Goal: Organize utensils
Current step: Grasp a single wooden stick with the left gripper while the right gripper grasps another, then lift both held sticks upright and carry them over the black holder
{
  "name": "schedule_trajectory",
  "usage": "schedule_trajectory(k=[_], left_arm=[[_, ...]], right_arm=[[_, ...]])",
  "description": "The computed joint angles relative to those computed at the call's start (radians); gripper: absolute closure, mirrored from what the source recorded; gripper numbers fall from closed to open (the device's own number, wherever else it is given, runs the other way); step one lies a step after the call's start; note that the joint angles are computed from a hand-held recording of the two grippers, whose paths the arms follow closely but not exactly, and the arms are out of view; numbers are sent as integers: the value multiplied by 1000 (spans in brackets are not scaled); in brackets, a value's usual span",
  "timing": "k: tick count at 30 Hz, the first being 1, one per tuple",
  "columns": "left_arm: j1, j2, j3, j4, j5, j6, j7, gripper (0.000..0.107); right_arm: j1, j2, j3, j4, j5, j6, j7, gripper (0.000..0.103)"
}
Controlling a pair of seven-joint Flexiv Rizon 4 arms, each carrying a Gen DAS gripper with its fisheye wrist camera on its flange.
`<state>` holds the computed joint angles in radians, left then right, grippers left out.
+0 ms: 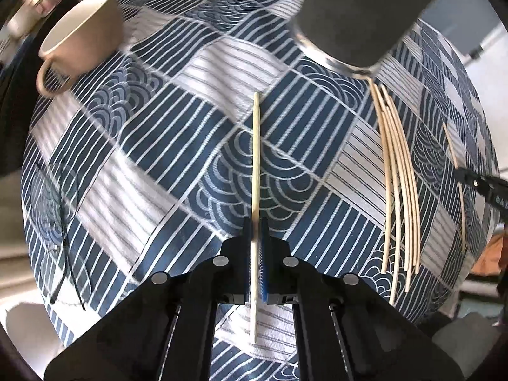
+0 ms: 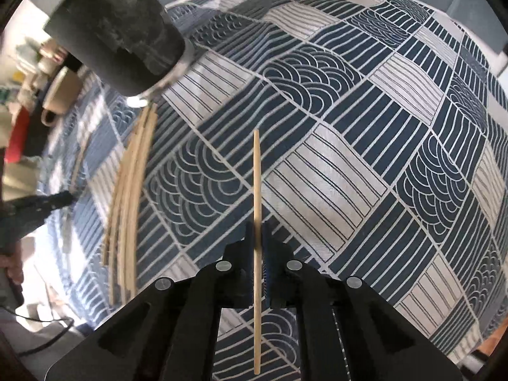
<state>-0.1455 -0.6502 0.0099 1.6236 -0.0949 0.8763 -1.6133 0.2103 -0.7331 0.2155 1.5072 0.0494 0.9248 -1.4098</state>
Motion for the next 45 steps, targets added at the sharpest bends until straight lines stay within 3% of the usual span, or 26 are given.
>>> schedule_trajectory(k=[9, 16, 26, 34, 45], left_arm=[[11, 85, 13, 41, 9, 19, -25, 102], [8, 60, 10, -62, 19, -75, -35, 102], [11, 3, -14, -242, -15, -90, -47, 102], [-5, -44, -10, -407, -5, -98, -56, 102], [-26, -142, -22, -616, -5, -97, -43, 102]], right_arm=[[-68, 36, 73, 6, 99, 113, -122, 98], [-82, 40, 121, -30, 140, 223, -244, 98], [-63, 15, 136, -194, 145, 210, -331, 98], [-76, -39, 186, -383, 244, 104, -412, 98], [4, -133, 141, -642, 289, 40, -446, 98]])
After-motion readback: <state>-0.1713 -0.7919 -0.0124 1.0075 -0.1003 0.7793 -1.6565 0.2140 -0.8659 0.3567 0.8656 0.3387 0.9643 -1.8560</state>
